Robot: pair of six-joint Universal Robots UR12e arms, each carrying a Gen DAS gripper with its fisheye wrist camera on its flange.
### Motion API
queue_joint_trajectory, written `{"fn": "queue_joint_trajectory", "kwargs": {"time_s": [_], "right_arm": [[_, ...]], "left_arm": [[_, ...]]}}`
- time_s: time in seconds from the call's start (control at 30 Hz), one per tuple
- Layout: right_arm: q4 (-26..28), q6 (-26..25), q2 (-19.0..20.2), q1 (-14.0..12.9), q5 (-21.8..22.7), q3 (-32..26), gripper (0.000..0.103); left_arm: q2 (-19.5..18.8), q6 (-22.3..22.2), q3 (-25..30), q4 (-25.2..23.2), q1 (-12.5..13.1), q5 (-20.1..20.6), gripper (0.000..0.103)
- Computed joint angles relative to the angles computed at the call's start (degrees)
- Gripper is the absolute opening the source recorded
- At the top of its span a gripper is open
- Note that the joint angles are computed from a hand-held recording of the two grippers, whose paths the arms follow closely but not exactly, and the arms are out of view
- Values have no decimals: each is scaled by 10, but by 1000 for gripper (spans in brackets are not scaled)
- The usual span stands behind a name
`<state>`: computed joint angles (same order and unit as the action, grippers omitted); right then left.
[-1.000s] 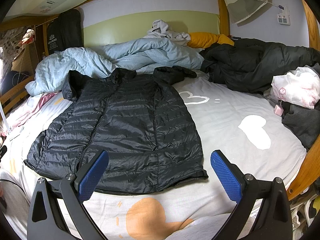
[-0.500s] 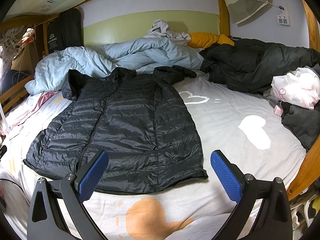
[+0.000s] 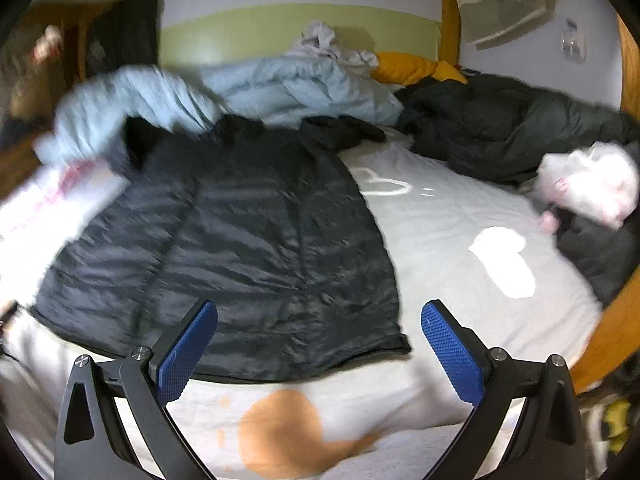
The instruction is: Fold large clothes
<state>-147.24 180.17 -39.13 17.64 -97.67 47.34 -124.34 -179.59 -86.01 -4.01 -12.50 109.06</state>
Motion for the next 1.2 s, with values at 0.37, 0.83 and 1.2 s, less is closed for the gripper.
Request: {"fn": "queue_joint_trajectory", "kwargs": {"time_s": [0.37, 0.83, 1.2], "right_arm": [[185, -316, 39, 20, 45, -93, 94], [192, -388, 56, 22, 28, -71, 87], [-19, -472, 100, 44, -190, -83, 72]], "left_arm": [[-17, 126, 79, -209, -2, -117, 70], [-49, 114, 105, -264, -18, -41, 61], [-55, 27, 110, -252, -9, 65, 13]]}}
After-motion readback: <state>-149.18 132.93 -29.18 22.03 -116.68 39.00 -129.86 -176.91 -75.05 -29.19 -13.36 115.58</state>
